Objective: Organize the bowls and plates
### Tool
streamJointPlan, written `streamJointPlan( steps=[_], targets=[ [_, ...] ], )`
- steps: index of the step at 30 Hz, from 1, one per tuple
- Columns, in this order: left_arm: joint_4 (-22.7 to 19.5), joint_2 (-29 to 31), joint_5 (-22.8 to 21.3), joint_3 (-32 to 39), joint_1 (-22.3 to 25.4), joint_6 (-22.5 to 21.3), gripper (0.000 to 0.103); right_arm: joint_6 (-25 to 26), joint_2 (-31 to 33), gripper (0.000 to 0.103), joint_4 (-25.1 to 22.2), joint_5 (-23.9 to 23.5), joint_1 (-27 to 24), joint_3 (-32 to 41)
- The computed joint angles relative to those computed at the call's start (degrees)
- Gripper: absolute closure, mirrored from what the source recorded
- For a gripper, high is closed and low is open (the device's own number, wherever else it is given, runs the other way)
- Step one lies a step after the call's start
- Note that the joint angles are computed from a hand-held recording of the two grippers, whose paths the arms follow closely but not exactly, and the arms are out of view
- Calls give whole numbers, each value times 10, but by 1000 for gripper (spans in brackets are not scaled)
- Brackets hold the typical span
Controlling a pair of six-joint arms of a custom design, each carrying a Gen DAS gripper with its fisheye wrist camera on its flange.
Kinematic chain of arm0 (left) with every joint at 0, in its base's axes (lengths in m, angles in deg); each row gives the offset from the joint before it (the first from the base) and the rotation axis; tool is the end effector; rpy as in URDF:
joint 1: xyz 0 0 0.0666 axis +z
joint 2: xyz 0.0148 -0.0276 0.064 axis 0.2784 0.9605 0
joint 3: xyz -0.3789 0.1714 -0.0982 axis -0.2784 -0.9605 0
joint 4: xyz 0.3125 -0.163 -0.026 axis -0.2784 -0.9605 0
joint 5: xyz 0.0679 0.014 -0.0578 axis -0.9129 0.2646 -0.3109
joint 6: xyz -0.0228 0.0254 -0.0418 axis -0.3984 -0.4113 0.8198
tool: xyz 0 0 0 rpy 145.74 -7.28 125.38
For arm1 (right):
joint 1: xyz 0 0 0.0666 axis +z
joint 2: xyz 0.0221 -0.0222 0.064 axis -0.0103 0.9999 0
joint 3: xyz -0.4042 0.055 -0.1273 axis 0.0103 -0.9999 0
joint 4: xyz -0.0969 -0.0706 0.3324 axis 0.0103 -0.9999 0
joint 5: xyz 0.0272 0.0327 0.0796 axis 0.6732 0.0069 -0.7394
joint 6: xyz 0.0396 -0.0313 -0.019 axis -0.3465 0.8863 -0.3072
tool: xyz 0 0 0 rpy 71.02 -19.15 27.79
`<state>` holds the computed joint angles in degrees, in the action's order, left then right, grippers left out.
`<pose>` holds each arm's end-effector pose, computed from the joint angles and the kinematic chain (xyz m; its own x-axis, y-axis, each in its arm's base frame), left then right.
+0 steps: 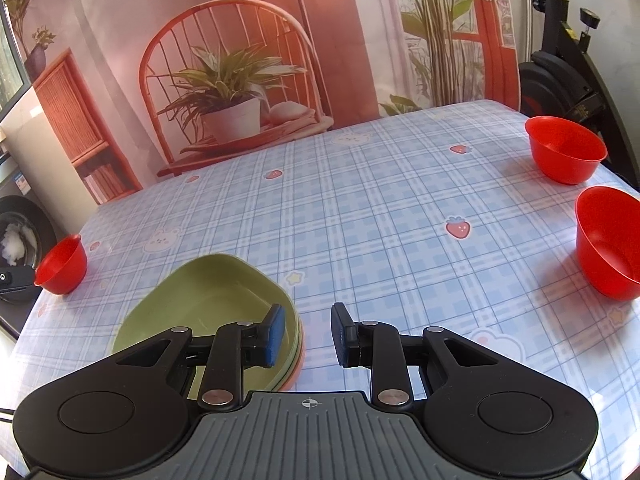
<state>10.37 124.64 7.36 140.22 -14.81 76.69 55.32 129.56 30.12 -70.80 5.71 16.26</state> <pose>0.5120 -0.2915 0.5160 -0.6519 -0.1620 -0.7408 -0.1116 0.9868 -0.1175 0.6030 0.0711 0.4094 -0.6836 0.1963 -0.7029 -0.0272 0.9556 0.2933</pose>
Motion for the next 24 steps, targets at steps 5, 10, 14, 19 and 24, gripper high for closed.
streamJointPlan(
  steps=[5,10,14,19,24],
  targets=[
    [-2,-12,-8,2,12,-20,78,-17,1,79,-7,9,-1,12],
    [-6,-16,22,7,31,-37,78,-22,4,79,-21,10,8,38],
    [-51,-9,88,43,64,-112,78,-34,17,79,-49,2,24,84],
    [-81,-8,69,65,98,-188,78,-31,54,79,-82,10,61,164],
    [-80,-3,85,54,142,-218,78,-24,127,78,-156,7,107,299]
  ],
)
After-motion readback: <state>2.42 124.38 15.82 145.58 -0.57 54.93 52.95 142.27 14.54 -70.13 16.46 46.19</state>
